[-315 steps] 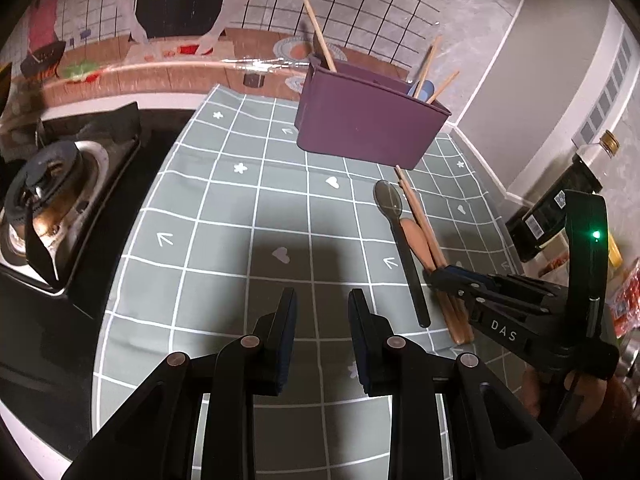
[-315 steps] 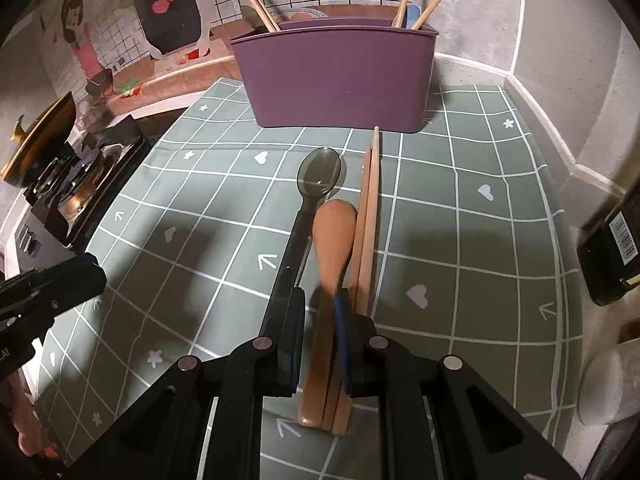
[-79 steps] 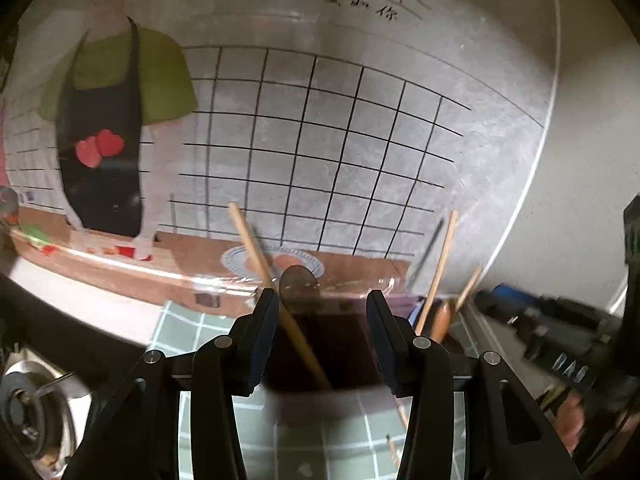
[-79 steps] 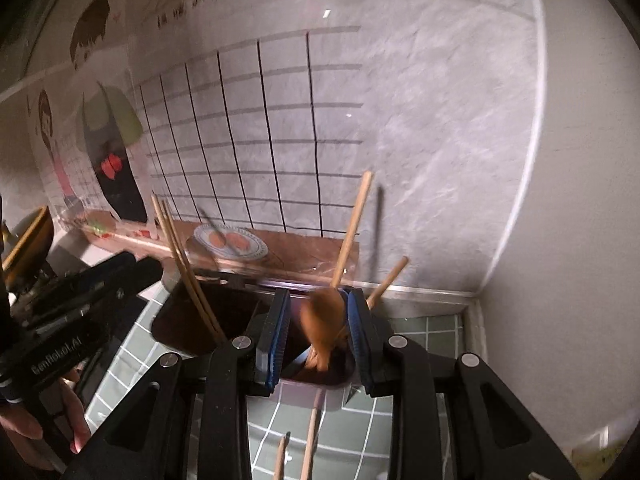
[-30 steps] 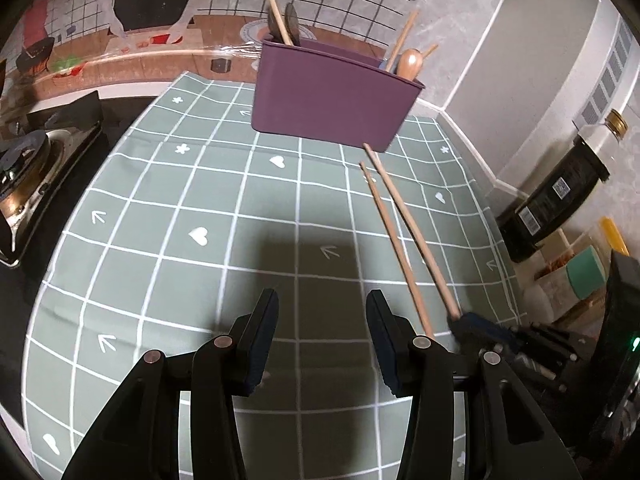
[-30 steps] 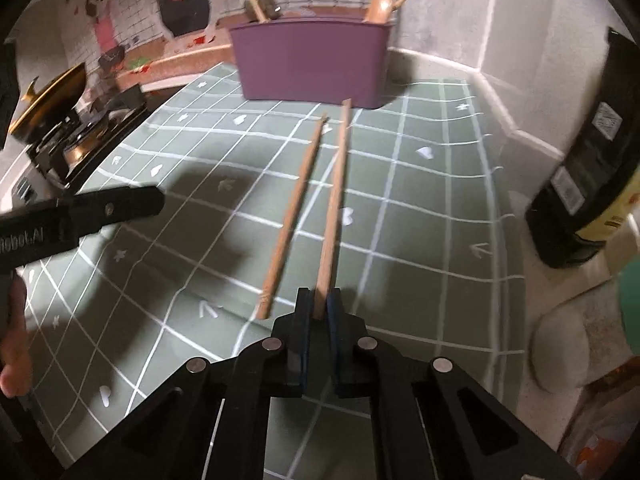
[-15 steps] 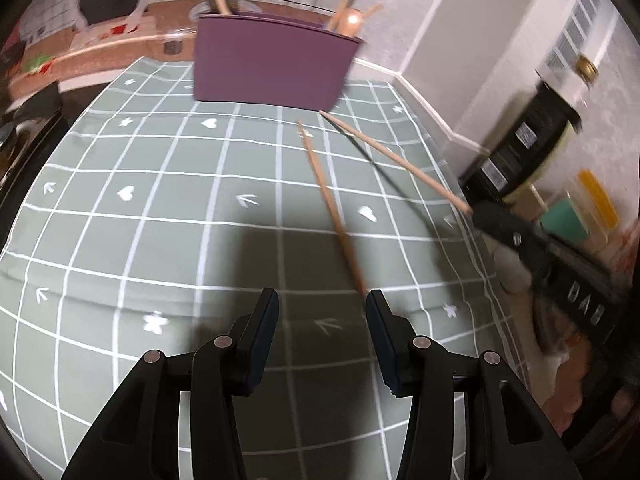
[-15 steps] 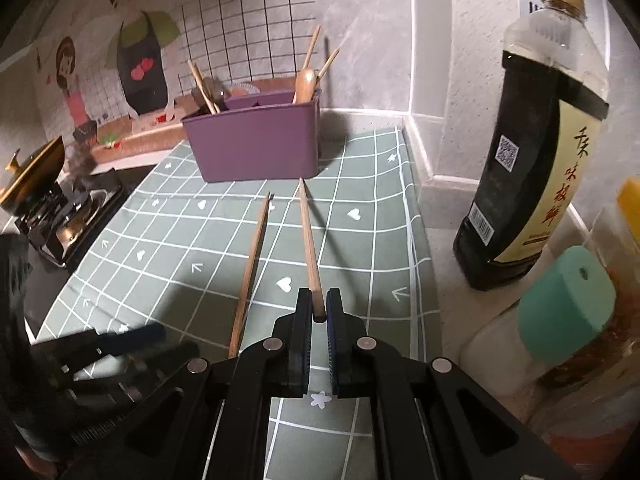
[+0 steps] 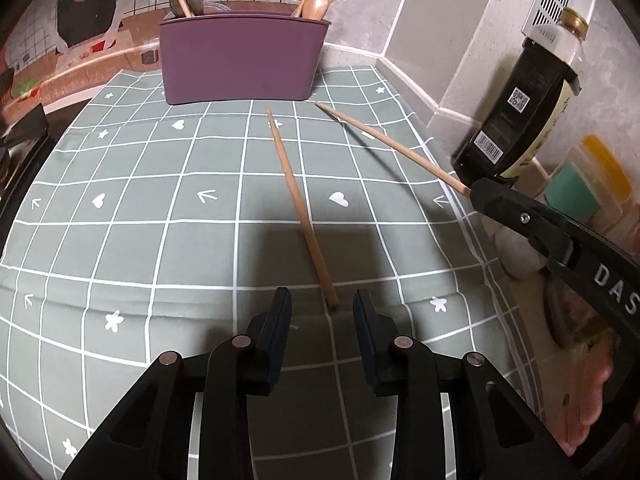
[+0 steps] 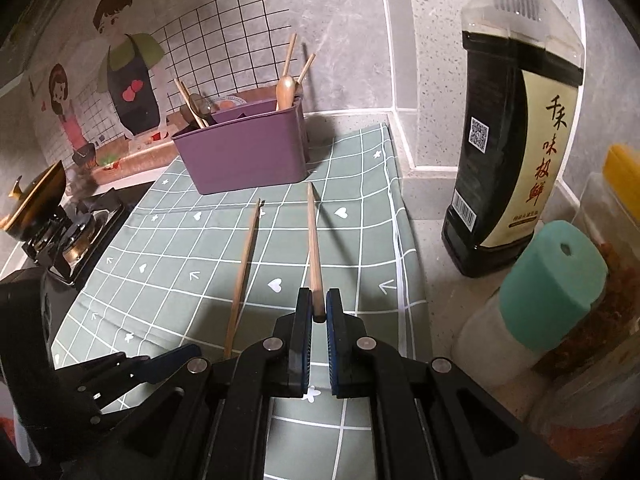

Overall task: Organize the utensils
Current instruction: 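Grasp a wooden chopstick with the right tool while the left tool grasps the last one, then lift both chopsticks and carry them over the purple holder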

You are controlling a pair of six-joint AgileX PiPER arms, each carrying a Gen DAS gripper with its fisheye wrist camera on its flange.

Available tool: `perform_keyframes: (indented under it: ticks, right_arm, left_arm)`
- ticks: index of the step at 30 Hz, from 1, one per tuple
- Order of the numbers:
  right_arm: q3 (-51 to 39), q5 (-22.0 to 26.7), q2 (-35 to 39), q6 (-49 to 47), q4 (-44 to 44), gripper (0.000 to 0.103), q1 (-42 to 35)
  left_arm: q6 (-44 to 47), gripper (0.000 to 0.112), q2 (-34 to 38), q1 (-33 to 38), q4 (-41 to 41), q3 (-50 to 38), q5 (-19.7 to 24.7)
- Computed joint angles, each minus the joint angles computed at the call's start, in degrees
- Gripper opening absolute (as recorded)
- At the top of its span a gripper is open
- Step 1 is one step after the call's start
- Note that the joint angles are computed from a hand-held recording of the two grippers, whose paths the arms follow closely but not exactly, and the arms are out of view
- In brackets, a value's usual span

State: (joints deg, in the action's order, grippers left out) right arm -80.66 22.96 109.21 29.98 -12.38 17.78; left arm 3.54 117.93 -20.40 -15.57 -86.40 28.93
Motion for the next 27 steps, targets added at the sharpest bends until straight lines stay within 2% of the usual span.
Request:
perform_keyframes:
  ticks: [3, 5, 10, 11, 19, 27]
  right_arm:
    - [0.15, -0.32, 0.00, -0.72, 0.98, 0.007, -0.17]
    - [0.45, -0.72, -0.09, -1.04, 1.34, 0.007, -0.22]
    - [0.63, -0.96, -0.27, -0.84, 0.91, 0.007, 0.08]
    - [0.58, -0.91, -0.32, -0.82, 0.76, 0.007, 0.14]
    - [-1.24, 0.97, -0.76, 2.81, -4.13, 0.007, 1.80]
    - [-6.25, 6.11, -0.48, 9.52, -13.95, 0.007, 5.92]
  left_arm:
    - [-4.25, 0.033, 0.72, -1.17, 5.05, -1.05, 0.12]
    - [-5.78, 0.024, 0.86, -1.76, 7.71, -1.11, -0.11]
    - [-7.95, 0.010, 1.71, -1.70, 10.88, -1.92, -0.41]
    - [-7.58, 0.006, 1.77, -1.50, 10.65, -1.97, -0.45]
    - [-0.41, 0.006, -1.38, 0.69, 6.85, 1.32, -2.55]
    - [9.21, 0.006, -6.40, 7.94, -1.73, 1.17, -1.52]
